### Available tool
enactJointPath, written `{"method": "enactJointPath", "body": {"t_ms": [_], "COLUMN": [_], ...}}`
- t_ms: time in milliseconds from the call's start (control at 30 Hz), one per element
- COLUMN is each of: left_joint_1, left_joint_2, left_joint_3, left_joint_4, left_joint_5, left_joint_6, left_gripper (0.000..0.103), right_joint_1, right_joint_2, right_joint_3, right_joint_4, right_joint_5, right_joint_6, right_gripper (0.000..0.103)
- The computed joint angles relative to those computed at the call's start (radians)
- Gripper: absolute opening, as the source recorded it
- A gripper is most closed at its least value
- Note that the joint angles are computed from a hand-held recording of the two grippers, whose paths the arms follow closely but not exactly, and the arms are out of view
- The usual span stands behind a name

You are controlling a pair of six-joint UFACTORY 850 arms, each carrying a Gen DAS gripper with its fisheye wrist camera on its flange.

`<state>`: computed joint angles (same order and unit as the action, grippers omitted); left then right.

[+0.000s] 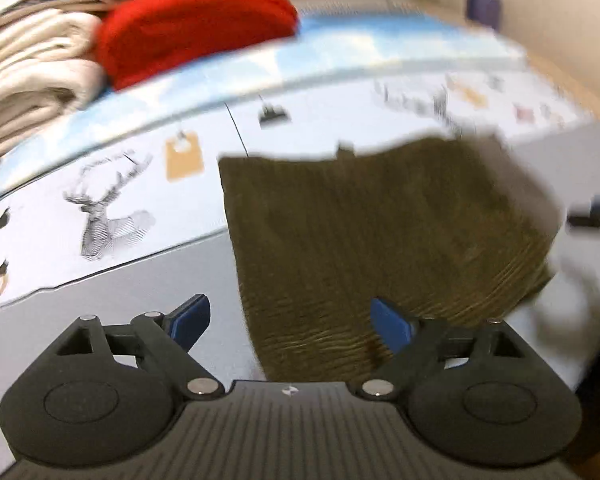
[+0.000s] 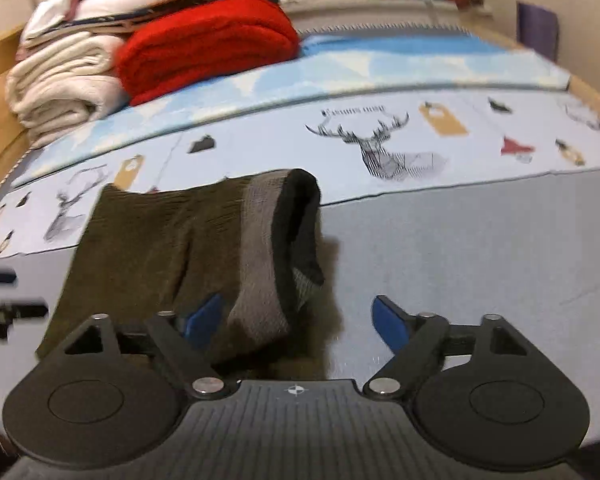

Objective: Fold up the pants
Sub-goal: 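Release the folded pants and lift both tools away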

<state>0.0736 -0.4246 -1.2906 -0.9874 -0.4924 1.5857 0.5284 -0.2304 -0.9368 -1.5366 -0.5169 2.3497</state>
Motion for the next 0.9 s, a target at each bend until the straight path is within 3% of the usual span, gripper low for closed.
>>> {"method": "enactJointPath", "body": {"t_ms": [133,200,267,433,567,900], "left_joint_1": [0.019,0.028,0.012,0.011,0.017,-0.004], "left_joint_2": [0.142,0.204,0.249,0.291,0.3,0.253], "left_joint_3": [0.182,0.265,0.318,0.374,0.396,0.374], "left_joint_4": [-0.28,-0.327,-0.273,-0.091,-0.156,-0.165], "left_joint_5": [0.062,0.081,0.128,0.145,0.155,0.166], "left_joint_6": [0.115,0.131,0.037,-0.118,-0.045,-0.051], "left_gripper": [0.091,0.091,0.091,0.091,0.091,0.092], "right_joint_1": [0.084,0.121,0.154,0.195,0.21,0.21], "right_joint_2": [0.047,0.041,0.028,0.029,0.026,-0.006], "right_joint_3": [0.051,0.039,0.02,0.016,0.006,-0.037], "right_joint_4": [-0.006,0.072,0.149,0.153,0.182,0.221], "right_joint_5": [-0.084,-0.134,-0.175,-0.199,-0.22,-0.214], "right_joint_6": [0.075,0.029,-0.042,-0.086,-0.085,-0.141], "right_gripper": [0.093,0.093,0.093,0.093,0.093,0.094]}}
